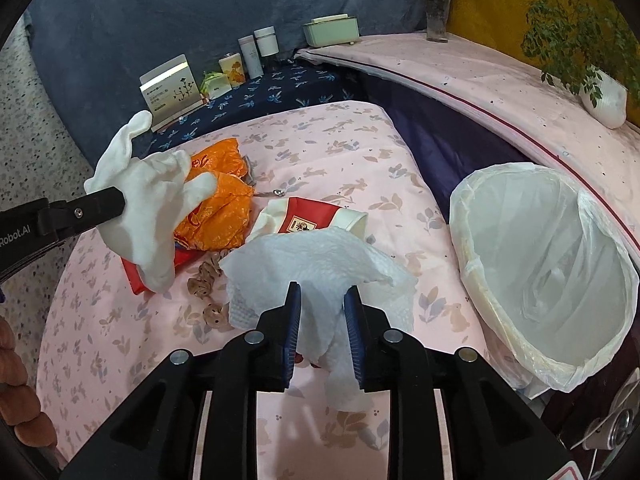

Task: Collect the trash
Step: 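Carry both held tissues over the white trash bin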

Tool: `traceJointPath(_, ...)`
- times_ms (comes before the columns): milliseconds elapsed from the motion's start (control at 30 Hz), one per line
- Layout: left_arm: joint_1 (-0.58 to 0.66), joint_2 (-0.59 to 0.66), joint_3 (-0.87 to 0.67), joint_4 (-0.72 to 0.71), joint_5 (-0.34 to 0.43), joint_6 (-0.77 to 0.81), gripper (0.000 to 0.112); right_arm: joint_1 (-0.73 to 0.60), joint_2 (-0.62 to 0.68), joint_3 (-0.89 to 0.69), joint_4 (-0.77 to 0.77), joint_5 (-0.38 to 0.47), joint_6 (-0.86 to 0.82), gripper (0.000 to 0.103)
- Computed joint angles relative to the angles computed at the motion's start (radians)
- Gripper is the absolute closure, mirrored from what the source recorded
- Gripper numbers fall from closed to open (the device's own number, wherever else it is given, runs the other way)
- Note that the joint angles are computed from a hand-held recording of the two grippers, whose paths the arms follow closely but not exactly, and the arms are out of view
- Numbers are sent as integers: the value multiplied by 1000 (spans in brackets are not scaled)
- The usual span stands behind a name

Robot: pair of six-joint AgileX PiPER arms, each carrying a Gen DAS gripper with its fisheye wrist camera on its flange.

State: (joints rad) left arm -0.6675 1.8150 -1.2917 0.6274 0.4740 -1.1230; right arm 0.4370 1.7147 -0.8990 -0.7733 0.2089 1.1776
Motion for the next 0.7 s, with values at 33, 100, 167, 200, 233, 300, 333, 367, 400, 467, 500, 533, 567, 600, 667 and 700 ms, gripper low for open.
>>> traceJointPath(33,-1,2,-3,-1,2,1,103,2,5,-9,17,6,-21,84)
traceJointPath(100,-3,5,-10,2,7,1,103,-4,-2,-14,42,-2,-48,96)
traceJointPath(167,-5,5,-17,6,12,3,103,-14,-18,-21,112,-11,-124,99)
traceJointPath(200,-5,5,-21,6,14,5,103,-16,-30,-23,124,-14,-139,99)
traceJointPath(233,-6,7,-27,7,17,6,103,-19,-44,-26,139,-16,-159,100)
traceJointPath(300,-9,9,-39,9,23,8,103,-19,-69,-37,146,-13,-176,100)
traceJointPath(333,-11,9,-42,11,25,9,103,-19,-84,-40,124,-12,-160,100)
traceJointPath(367,-14,11,-50,12,30,12,103,-21,-95,-44,120,-10,-161,100)
traceJointPath(400,-17,12,-57,12,34,15,103,-23,-108,-50,120,-7,-164,100)
traceJointPath(467,-25,15,-71,11,41,21,103,-35,-131,-62,187,-10,-235,100)
traceJointPath(500,-28,17,-81,8,44,28,103,-41,-139,-70,220,-8,-268,100)
traceJointPath(533,-32,18,-87,9,48,29,103,-45,-148,-76,224,-6,-276,100)
traceJointPath(567,-37,20,-96,11,51,32,103,-48,-159,-80,198,-1,-255,100)
traceJointPath(600,-43,22,-106,13,56,35,103,-54,-170,-85,197,4,-259,100)
traceJointPath(667,-55,30,-132,11,67,48,103,-70,-190,-86,204,4,-270,100)
traceJointPath(700,-60,36,-148,7,72,56,103,-80,-201,-85,204,5,-271,100)
